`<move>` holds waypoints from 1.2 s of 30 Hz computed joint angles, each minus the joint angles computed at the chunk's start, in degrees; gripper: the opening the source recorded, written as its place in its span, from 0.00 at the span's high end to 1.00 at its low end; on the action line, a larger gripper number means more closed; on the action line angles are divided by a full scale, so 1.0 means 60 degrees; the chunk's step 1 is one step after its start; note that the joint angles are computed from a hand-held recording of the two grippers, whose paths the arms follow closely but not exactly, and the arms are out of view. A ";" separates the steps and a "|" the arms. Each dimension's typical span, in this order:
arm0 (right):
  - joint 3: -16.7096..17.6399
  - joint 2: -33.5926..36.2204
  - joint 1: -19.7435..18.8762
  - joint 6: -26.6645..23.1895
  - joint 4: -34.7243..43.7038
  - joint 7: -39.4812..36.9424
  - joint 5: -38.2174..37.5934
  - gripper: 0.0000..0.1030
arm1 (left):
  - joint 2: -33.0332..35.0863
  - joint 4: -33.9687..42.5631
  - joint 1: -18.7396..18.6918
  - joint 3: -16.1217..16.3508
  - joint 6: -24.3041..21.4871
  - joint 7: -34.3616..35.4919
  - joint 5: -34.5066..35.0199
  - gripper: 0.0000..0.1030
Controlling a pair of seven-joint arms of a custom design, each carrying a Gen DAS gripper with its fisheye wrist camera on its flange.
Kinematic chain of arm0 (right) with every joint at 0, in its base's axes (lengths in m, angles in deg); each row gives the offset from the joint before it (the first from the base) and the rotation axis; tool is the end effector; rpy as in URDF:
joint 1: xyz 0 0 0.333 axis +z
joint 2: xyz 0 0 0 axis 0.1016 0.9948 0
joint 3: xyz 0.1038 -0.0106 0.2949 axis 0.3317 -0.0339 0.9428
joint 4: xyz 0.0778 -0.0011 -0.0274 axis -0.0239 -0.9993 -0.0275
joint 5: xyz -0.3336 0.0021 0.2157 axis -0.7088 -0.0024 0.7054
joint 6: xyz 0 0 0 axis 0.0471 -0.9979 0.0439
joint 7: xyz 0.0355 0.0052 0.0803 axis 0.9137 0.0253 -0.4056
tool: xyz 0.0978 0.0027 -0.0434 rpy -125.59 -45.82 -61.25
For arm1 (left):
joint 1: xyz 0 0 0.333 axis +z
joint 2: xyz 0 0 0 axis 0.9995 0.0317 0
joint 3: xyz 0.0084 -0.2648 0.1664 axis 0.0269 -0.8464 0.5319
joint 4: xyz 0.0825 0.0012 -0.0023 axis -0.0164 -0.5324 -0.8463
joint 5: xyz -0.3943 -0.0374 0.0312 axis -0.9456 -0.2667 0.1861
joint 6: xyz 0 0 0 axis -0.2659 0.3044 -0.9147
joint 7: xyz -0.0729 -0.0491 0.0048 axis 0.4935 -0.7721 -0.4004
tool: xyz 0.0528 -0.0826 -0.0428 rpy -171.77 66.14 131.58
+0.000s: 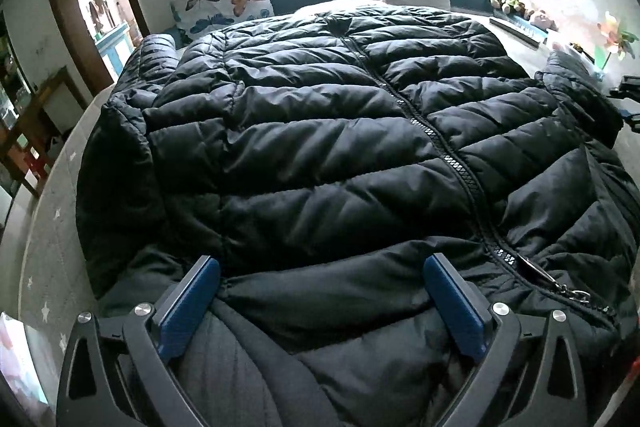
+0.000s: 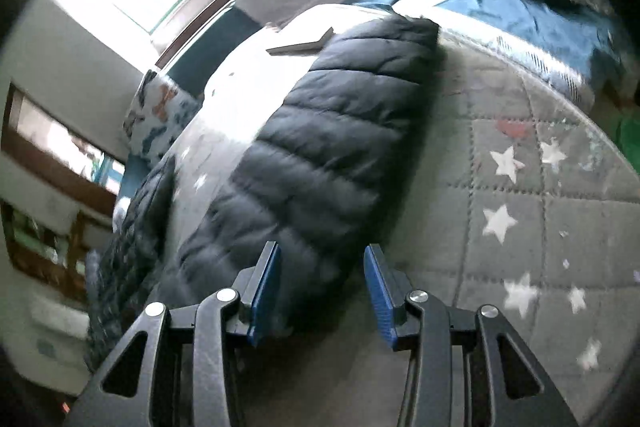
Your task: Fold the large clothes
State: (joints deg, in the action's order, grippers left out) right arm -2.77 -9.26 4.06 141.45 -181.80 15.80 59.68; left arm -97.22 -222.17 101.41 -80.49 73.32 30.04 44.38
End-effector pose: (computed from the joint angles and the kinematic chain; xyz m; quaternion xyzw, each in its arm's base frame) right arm 0.6105 -0.0455 0.3937 -0.4948 0.7708 -0.0713 0.3949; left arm 0.3646 0.1448 0.5271 -0.6478 0.7010 -0.1862 0.2331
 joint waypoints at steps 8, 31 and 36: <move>0.0352 0.0991 -0.0572 -0.0246 0.1210 -0.1859 0.2283 0.54 | 0.0157 0.0096 0.0033 -0.0082 0.0002 -0.0068 0.0062 0.00; 0.0300 -0.1567 0.1529 0.1584 0.0586 -0.6428 0.4490 0.88 | 0.0085 0.0310 -0.0126 0.0193 -0.0116 -0.0028 -0.0198 0.00; 0.0575 -0.2410 0.2655 0.1786 0.0087 -0.7435 0.4360 0.88 | -0.0103 0.0484 -0.0121 0.0662 -0.0255 0.0342 -0.0708 0.00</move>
State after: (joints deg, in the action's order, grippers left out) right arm 0.68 -23.72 20.00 152.17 -181.28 -28.81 85.83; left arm -97.84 -219.27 100.68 -76.52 71.79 32.09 40.13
